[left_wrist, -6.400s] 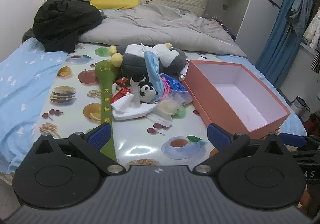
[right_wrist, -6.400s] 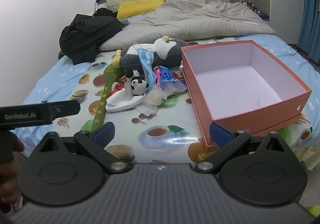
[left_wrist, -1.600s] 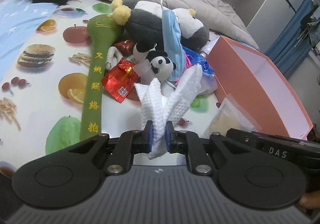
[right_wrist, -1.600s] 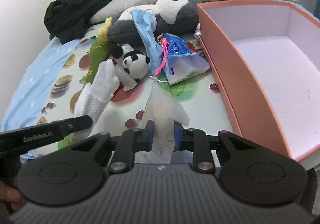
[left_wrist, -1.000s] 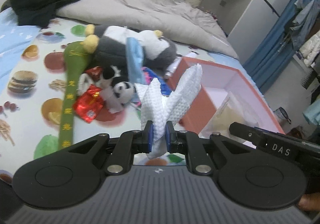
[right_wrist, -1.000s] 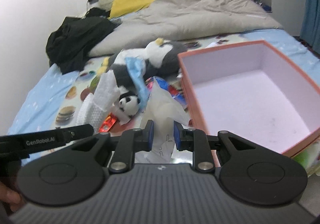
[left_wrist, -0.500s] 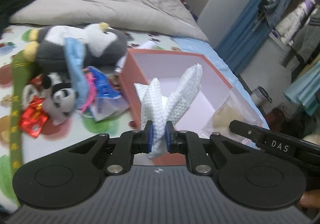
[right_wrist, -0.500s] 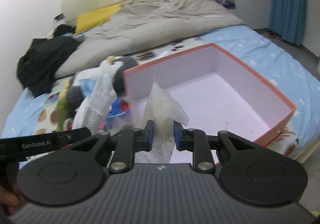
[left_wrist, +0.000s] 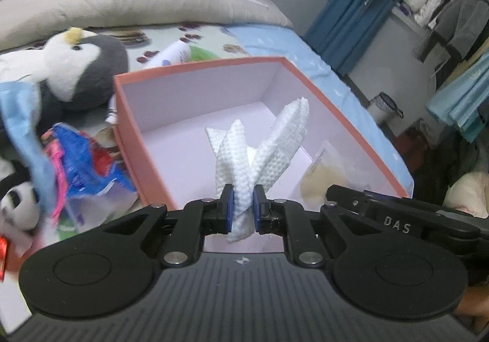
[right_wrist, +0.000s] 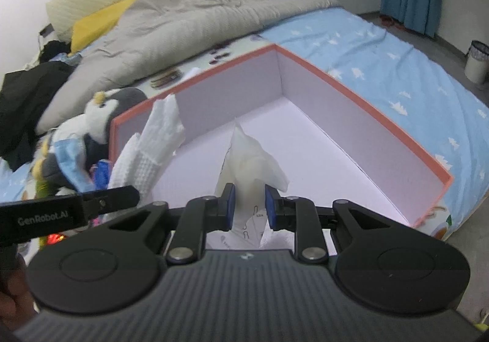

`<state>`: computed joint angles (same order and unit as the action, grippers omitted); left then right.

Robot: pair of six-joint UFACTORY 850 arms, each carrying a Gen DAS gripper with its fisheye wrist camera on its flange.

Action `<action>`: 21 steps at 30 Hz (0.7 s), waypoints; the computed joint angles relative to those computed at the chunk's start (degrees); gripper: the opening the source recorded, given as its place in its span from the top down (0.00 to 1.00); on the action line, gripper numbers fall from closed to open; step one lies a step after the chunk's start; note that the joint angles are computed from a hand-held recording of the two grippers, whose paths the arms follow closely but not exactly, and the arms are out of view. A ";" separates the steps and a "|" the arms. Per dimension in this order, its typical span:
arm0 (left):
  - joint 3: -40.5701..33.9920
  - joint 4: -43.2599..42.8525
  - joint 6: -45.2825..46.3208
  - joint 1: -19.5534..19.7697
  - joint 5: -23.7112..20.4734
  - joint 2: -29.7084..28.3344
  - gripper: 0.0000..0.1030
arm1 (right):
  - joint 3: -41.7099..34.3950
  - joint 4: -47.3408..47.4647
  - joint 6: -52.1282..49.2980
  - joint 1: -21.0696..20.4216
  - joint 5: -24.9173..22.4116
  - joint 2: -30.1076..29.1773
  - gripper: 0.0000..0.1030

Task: Organize soft objects
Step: 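Open the left tool over the pink box while the right tool releases the clear cup inside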

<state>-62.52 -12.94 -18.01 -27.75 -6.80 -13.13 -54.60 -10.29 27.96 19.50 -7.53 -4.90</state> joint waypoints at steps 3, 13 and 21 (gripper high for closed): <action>-3.42 -9.46 10.59 0.84 -1.70 -3.73 0.85 | -2.27 8.63 -8.81 -1.12 -0.98 -3.29 0.76; -7.98 -10.39 12.48 2.35 -5.60 -8.47 0.60 | -5.48 20.06 -18.93 -2.37 -4.12 -7.28 0.62; -4.44 -1.82 4.13 1.58 -4.02 -4.15 0.57 | -3.19 18.25 -16.06 -1.74 -3.33 -4.04 0.56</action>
<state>-66.96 -14.77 -13.88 -26.17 -10.82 -17.27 -57.79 7.96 11.90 17.76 -10.85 -8.94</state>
